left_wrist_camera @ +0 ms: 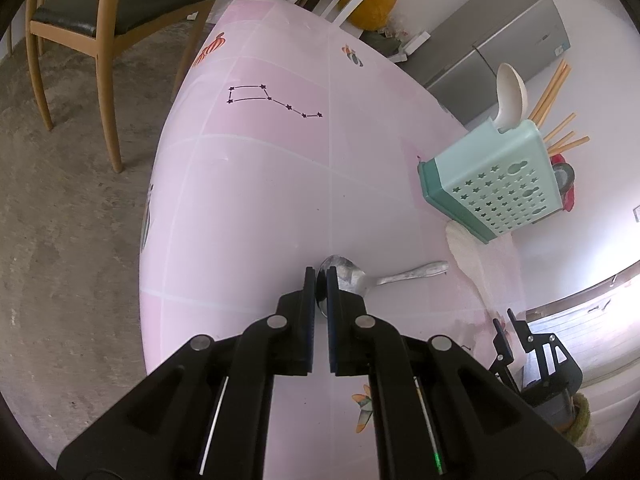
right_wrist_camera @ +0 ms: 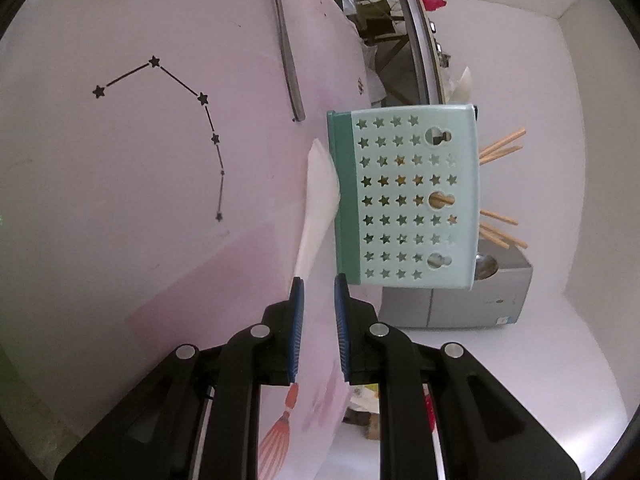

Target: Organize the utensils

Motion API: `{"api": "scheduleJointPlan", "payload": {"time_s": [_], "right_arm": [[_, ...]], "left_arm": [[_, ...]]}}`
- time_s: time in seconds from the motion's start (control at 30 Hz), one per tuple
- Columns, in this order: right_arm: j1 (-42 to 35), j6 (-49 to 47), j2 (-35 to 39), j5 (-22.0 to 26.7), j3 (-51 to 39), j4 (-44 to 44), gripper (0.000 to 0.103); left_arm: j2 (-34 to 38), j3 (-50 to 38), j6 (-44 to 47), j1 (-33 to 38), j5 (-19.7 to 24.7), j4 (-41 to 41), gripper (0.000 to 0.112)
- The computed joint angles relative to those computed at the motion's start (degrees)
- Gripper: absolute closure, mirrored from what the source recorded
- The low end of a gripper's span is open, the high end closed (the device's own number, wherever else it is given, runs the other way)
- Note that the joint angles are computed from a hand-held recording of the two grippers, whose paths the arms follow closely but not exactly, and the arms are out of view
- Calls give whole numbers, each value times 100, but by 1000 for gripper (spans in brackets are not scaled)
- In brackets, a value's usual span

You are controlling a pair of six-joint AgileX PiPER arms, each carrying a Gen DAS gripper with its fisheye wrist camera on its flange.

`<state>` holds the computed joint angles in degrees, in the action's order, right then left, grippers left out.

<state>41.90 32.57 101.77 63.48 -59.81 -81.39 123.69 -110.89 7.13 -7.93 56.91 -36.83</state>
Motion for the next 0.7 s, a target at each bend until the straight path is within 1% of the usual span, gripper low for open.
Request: {"api": "scheduleJointPlan", "payload": {"time_s": [0.1,0.17,0.2,0.23,0.33,0.5,0.57,0.63,0.67,0.7], "right_arm": [[-107,-74,-2,-113,-383,551,86],[-163,-17,-60,-253,-530,898,73],[-247,-61,-90,-376,-675,1142,70],[-357,-152,-109,-513,-875,1481,67],[-857,-632,-70,-924,-1504,2668,63],[-1811,-1543,151,-1299,-2276,4708,63],[-2171,-2006,245,-1253,-2599,5565,63],[-2424,-2328,287,-1207,-2754,6189,63],[-2569,-2499,310,-1187,-2818,6585,69],[-2629,-2523,313,-1177,-2835,6752,73]], "left_arm": [[2,16,33,18,-1,-58,109],[3,17,31,18,-1,-75,109],[4,20,29,18,-3,-81,109],[3,23,26,16,-10,-85,109],[-6,46,27,20,-31,-96,109],[16,7,14,30,4,-88,109],[36,-40,-16,27,34,-64,109],[27,-30,-24,20,25,-47,109],[27,-31,-32,19,23,-45,109],[18,-8,-27,21,12,-58,109]]}}
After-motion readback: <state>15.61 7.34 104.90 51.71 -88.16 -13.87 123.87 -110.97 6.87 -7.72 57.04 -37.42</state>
